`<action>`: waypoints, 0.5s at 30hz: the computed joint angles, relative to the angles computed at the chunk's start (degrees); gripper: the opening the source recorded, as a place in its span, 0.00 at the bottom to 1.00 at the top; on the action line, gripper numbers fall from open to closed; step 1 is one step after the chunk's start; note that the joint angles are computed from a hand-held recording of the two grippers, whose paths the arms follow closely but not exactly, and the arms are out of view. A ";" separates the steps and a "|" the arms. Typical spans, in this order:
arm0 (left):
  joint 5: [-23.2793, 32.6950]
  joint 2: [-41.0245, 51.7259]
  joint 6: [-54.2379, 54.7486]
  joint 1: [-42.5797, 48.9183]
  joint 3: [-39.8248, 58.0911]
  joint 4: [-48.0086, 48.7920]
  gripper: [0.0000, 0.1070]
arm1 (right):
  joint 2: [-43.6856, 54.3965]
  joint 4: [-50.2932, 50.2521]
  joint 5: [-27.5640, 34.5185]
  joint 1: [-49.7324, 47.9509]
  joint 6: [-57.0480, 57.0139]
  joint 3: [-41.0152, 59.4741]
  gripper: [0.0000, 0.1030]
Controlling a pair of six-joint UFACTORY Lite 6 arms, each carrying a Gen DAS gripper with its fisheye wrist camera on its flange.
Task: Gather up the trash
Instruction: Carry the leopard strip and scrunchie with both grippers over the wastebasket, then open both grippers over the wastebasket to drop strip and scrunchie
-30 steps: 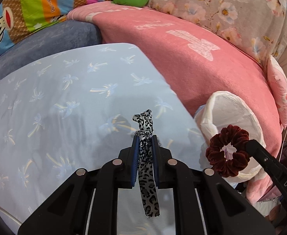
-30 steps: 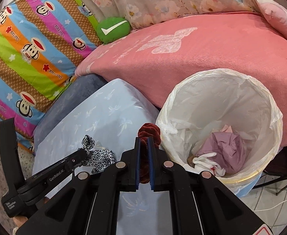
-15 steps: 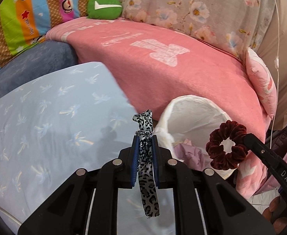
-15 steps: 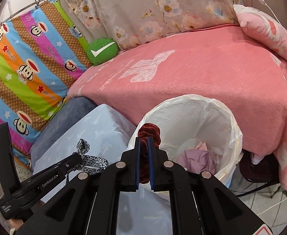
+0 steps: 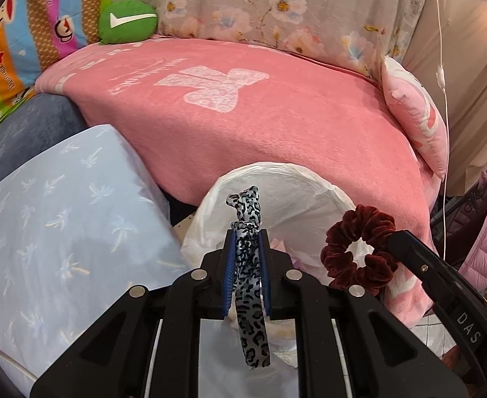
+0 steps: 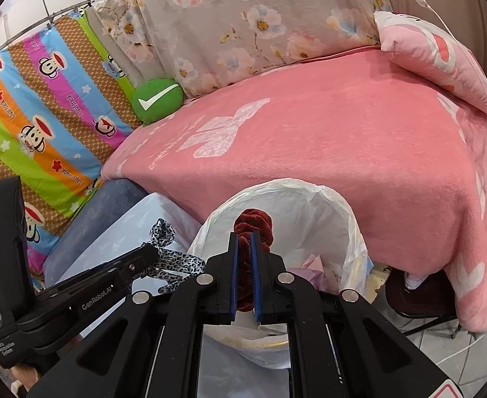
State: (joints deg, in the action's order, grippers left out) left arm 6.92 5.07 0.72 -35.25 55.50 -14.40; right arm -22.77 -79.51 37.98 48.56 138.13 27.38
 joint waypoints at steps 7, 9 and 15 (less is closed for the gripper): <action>0.07 3.27 -4.67 -2.24 3.71 5.20 0.24 | 1.09 -1.23 -1.99 -2.99 -0.43 0.60 0.07; -0.39 3.23 -11.01 -2.58 3.68 11.63 0.28 | 1.74 -1.55 -2.33 -3.45 -0.46 1.11 0.07; -0.46 3.65 -19.47 -2.83 4.03 20.22 0.32 | 3.62 -2.91 -3.07 -3.88 0.36 2.39 0.07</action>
